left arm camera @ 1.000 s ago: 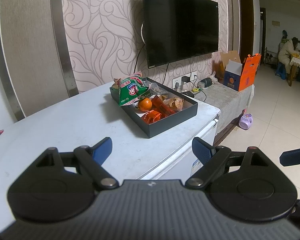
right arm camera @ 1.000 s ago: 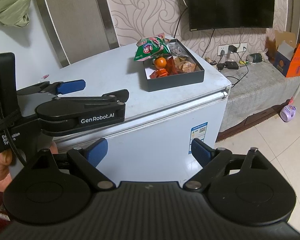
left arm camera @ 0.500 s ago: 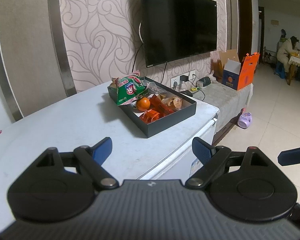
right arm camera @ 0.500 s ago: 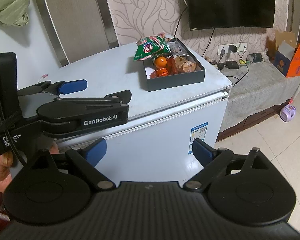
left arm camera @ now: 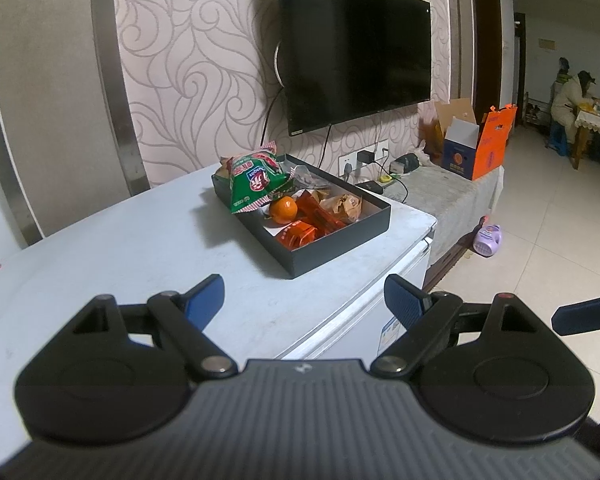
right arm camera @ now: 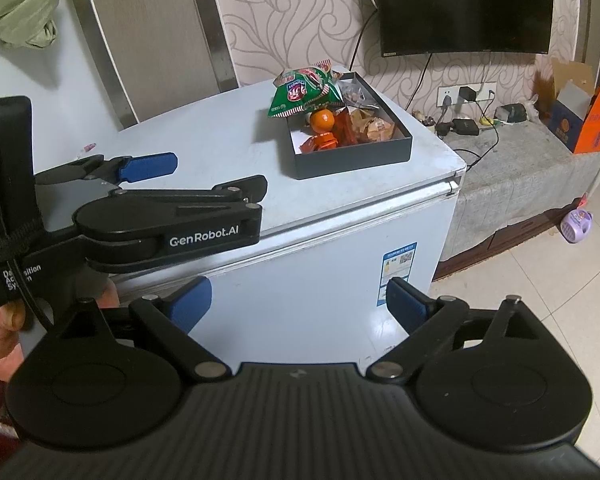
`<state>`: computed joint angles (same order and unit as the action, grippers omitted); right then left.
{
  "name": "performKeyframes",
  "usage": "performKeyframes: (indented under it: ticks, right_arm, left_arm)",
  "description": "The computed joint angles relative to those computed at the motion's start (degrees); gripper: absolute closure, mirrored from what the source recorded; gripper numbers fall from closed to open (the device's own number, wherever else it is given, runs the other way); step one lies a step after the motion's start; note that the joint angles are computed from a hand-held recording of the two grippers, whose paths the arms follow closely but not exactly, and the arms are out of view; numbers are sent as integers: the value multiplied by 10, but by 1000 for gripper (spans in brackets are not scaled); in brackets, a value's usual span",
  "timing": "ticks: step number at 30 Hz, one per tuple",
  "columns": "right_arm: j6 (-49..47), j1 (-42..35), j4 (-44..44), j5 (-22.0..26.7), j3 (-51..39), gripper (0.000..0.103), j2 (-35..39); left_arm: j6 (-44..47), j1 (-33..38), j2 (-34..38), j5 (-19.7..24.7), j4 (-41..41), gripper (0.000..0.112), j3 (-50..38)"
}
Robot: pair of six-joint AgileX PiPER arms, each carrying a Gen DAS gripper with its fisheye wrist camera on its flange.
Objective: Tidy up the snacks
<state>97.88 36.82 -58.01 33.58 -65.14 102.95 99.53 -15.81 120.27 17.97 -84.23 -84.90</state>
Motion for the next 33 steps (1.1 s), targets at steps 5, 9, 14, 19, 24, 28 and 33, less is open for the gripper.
performKeyframes:
  ticks: [5,9,14,19,24,28,33]
  right_arm:
    - [-4,-3,2,-3,0,7,0]
    - [-6,-6,3,-5,1,7,0]
    - [-8,-9,3,-8,4,7,-2]
    - [-5,-12,0,-10,9,6,-5]
    - [-4,-16,-2,-12,14,6,-8]
    - [-3,-19,-2,-13,18,6,-11]
    - [-15,-24,9,-15,11,6,-5]
  left_arm:
    - [-1,-1,3,1,1,24,-4]
    - [-9,-3,6,-1,8,24,-9]
    - [-9,-3,7,0,8,24,-11]
    - [-34,-7,15,-1,31,24,-25]
    - [-35,-8,17,-1,33,24,-28]
    - [-25,-8,18,0,20,25,-29]
    - [-59,-14,31,-5,47,25,-51]
